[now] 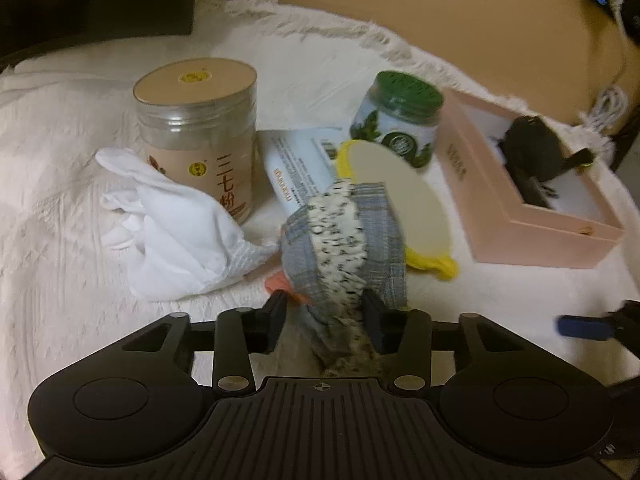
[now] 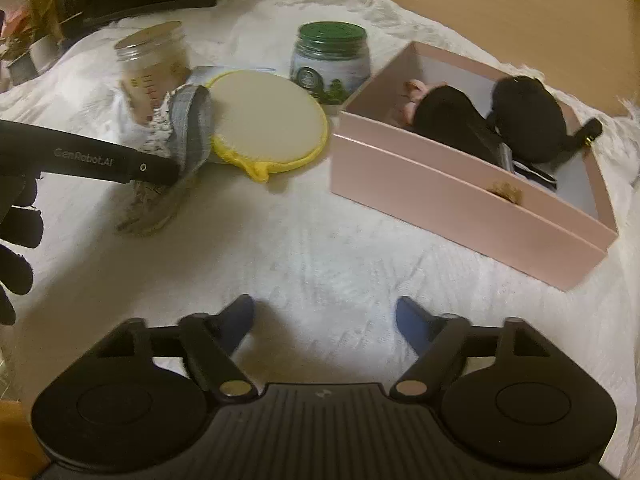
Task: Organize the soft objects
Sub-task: 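Grasp the grey plaid pouch with letter-print ruffle using the left tool, then lift the plaid pouch with the left tool while the right tool moves toward the white glove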
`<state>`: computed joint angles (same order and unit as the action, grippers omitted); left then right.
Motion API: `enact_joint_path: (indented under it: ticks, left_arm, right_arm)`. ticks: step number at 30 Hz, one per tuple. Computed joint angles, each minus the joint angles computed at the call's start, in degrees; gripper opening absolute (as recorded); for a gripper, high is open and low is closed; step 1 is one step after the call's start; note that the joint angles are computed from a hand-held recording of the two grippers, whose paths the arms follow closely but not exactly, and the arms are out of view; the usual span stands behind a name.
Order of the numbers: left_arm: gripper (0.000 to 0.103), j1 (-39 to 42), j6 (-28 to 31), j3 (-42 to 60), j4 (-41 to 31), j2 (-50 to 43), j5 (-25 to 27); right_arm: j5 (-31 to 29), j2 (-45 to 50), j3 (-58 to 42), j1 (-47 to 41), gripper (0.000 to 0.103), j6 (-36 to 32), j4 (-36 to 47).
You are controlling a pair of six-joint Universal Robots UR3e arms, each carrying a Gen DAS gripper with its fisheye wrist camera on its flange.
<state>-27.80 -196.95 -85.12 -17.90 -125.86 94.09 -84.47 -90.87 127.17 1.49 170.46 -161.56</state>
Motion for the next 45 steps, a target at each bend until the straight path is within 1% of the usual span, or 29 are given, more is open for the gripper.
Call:
enact_joint_path:
  ticks: [5, 7, 10, 13, 14, 16, 17, 18, 19, 21, 23, 27, 29, 31, 33, 36, 38, 40, 42, 45]
  left_arm:
    - [0.06, -0.12, 0.87, 3.93, -0.54, -3.24, -0.19]
    - [0.062, -0.14, 1.53, 5.16, -0.69, -4.17, -0.37]
    - [0.062, -0.15, 2.43, 5.71, -1.26, -4.33, -0.62]
    - [0.061, -0.03, 3.67, 3.89, 0.61, -3.77, -1.07]
    - [0.059, -0.13, 4.0, 3.47, 1.06, -3.63, -0.7]
    - [0.046, -0.21, 3.3, 2.34, 2.09, -3.16, 0.27]
    - [0.043, 0.2, 2.57, 1.34, 2.88, -2.65, -0.24]
    - [0.034, 0.55, 1.8, 0.67, 3.26, -2.23, -0.76]
    - [0.028, 1.19, 0.9, -0.51, 3.85, -1.52, -1.85]
    - [0.025, 2.54, -0.34, -3.67, 5.83, 0.17, -4.28]
    - [0.023, 3.08, -1.0, -6.6, 7.52, 1.97, -5.21]
    - [0.022, 4.42, -1.69, -15.94, 12.43, 8.19, -7.14]
    - [0.022, 5.73, -2.36, -21.34, 15.09, 12.04, -8.26]
    - [0.022, 7.1, -3.01, -27.19, 18.3, 16.47, -8.26]
    - [0.022, 8.01, -3.52, -31.69, 20.34, 20.6, -6.44]
    - [0.021, 9.71, -4.61, -37.77, 23.31, 26.62, -2.2]
    - [0.021, 11.5, -5.06, -41.15, 23.79, 30.54, 0.18]
    - [0.021, 13.59, -5.17, -43.77, 23.44, 33.61, 0.89]
    - [0.021, 16.27, -5.14, -46.64, 23.08, 36.53, 0.17]
    - [0.021, 20.75, -4.98, -51.04, 23.22, 40.21, -2.03]
  right_arm:
    - [0.3, 0.44, 2.44, -1.22, 0.1, 1.86, -3.26]
    - [1.1, 0.32, 3.82, -1.96, 0.102, 1.96, -4.81]
    - [1.17, 0.21, 5.12, -1.96, 0.103, 1.73, -6.61]
    - [0.93, 0.63, 6.13, -1.74, 0.103, 2.22, -8.95]
    - [0.5, 0.59, 6.3, -1.46, 0.103, 2.76, -9.24]
    - [-0.93, 0.59, 5.78, -0.55, 0.103, 4.33, -8.56]
    - [-1.18, 0.58, 5.86, -0.4, 0.103, 4.79, -8.72]
    - [-1.38, 0.74, 5.88, -0.29, 0.103, 5.0, -9.06]
    - [-1.64, 0.87, 5.95, -0.11, 0.103, 5.31, -9.41]
    - [-1.81, 0.96, 5.85, 0.02, 0.103, 5.14, -9.42]
    - [-1.3, 0.96, 5.29, -0.29, 0.103, 4.06, -8.51]
    - [-2.55, 2.1, 0.76, 1.01, 0.103, 2.5, -3.69]
    - [-4.85, 3.75, -1.28, 3.33, 0.103, 2.43, -4.97]
    - [-5.45, 4.97, -2.71, 5.33, 0.103, 2.32, -7.7]
    - [-4.88, 6.41, -5.05, 7.54, 0.103, 2.21, -9.85]
    - [-3.52, 9.4, -9.28, 10.96, 0.103, 1.48, -12.66]
    - [-2.42, 12.54, -13.8, 13.75, 0.103, 0.42, -12.9]
    - [-1.45, 16.37, -18.96, 16.42, 0.103, -0.35, -12.25]
    - [-1.01, 21.18, -25.36, 19.06, 0.102, -0.61, -10.85]
    - [-1.95, 28.05, -35.41, 22.72, 0.097, -0.32, -6.82]
